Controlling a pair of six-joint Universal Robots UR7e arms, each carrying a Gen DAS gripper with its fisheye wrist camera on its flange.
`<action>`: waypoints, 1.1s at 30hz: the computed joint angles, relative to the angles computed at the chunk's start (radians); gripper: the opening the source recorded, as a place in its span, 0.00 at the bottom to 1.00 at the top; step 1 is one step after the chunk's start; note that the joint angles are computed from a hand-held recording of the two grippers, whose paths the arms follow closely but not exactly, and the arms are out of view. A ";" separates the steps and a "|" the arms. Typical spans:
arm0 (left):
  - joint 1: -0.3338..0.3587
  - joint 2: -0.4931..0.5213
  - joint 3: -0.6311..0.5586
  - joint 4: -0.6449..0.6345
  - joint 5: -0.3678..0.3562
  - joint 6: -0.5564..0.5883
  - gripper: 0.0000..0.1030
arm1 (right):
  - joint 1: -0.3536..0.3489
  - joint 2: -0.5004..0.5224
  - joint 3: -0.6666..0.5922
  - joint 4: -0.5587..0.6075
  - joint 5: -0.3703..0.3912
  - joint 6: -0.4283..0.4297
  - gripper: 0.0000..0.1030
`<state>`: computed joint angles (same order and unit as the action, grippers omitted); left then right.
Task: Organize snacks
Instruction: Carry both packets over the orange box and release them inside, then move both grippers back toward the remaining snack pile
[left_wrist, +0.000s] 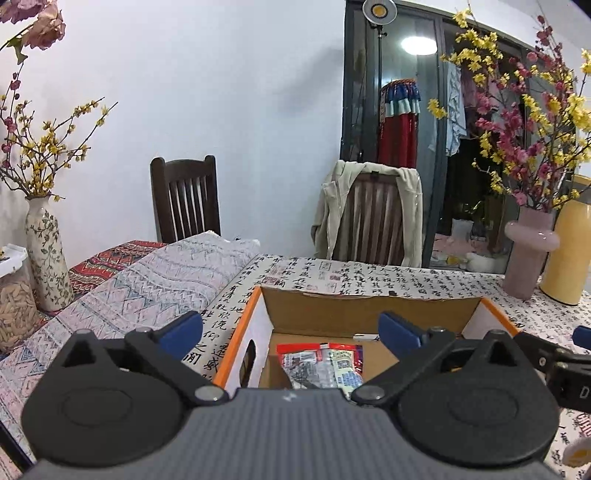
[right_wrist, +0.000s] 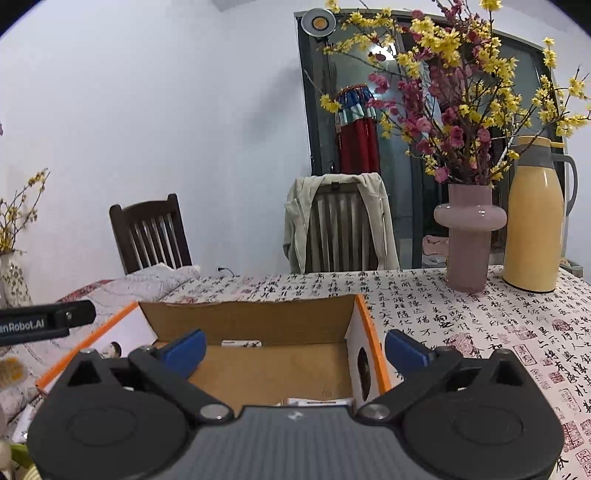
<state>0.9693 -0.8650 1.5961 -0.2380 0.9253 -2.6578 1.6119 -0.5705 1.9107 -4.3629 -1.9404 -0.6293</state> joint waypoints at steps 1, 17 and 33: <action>-0.004 -0.008 0.009 -0.004 0.003 -0.002 1.00 | 0.003 -0.001 0.003 -0.006 0.003 -0.002 1.00; -0.073 -0.222 0.233 -0.030 0.032 -0.051 1.00 | 0.095 -0.017 0.158 -0.207 -0.009 -0.031 1.00; -0.004 -0.316 0.410 -0.059 0.020 -0.031 1.00 | 0.058 0.085 0.333 -0.381 -0.100 0.019 1.00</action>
